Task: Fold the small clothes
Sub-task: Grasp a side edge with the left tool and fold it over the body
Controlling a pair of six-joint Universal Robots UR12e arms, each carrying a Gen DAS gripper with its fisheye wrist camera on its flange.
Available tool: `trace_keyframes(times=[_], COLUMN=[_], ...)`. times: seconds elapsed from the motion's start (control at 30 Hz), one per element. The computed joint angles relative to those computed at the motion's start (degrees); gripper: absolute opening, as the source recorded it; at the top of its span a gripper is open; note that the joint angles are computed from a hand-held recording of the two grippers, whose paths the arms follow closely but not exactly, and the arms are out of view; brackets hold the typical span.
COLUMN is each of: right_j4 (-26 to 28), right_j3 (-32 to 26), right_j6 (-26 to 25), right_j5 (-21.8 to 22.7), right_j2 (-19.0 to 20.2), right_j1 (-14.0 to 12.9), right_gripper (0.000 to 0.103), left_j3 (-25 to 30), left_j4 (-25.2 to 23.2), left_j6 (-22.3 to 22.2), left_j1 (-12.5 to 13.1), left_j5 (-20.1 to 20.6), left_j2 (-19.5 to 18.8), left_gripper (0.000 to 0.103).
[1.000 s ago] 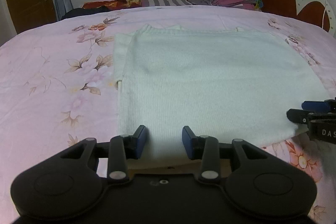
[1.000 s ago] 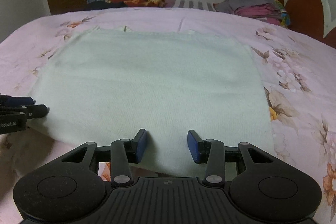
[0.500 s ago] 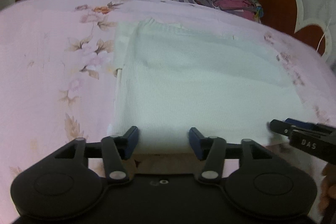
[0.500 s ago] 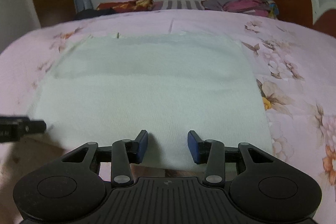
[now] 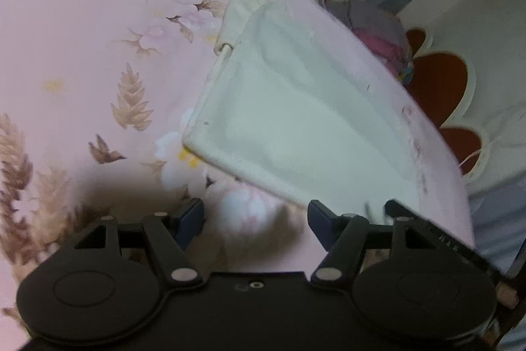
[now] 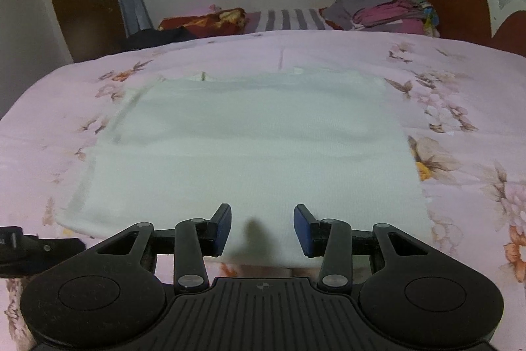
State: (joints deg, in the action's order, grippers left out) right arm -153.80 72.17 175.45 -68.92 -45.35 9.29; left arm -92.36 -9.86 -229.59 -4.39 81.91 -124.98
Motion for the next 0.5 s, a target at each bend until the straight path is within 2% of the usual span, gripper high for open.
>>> trace_keyframes(times=[0.2,0.27,0.33,0.37,0.43,0.5], right_j4=[0.6,0.7,1.1,1.1,1.2,1.2], right_j3=[-2.0,-3.5,-5.5,-6.6,-8.8,-11.2], right_j6=[-0.5,-0.2,-0.2,-0.4,-1.4,-1.6], right_j5=[1.1,1.1,1.0,0.8,0.6,0.7], right_j2=[1.3,2.4,3.6,4.4,5.9,7.5], right_j1=[0.7,0.9,1.1,1.2,1.6,1.8], right_gripper=[0.042,0.042,0.042,0.042,0.042,0.042], left_j3=[1.2,2.2,3.2,3.4,3.7,3.8], left_j4=[10.9,12.4,13.3,13.5,13.6,13.5], left_j6=[-9.5,-10.6,-12.3,-13.1,-14.5,-15.1], left_j1=[0.4,0.3,0.0,0.0,0.0,-0.1], left_j5=[2.1,3.6,5.7,6.3,7.5,8.6], left_j2=[-3.9,-5.0,-6.0,-6.4,-6.7,-7.0], left_gripper=[0.067,0.058,0.041,0.036,0.019,0.012])
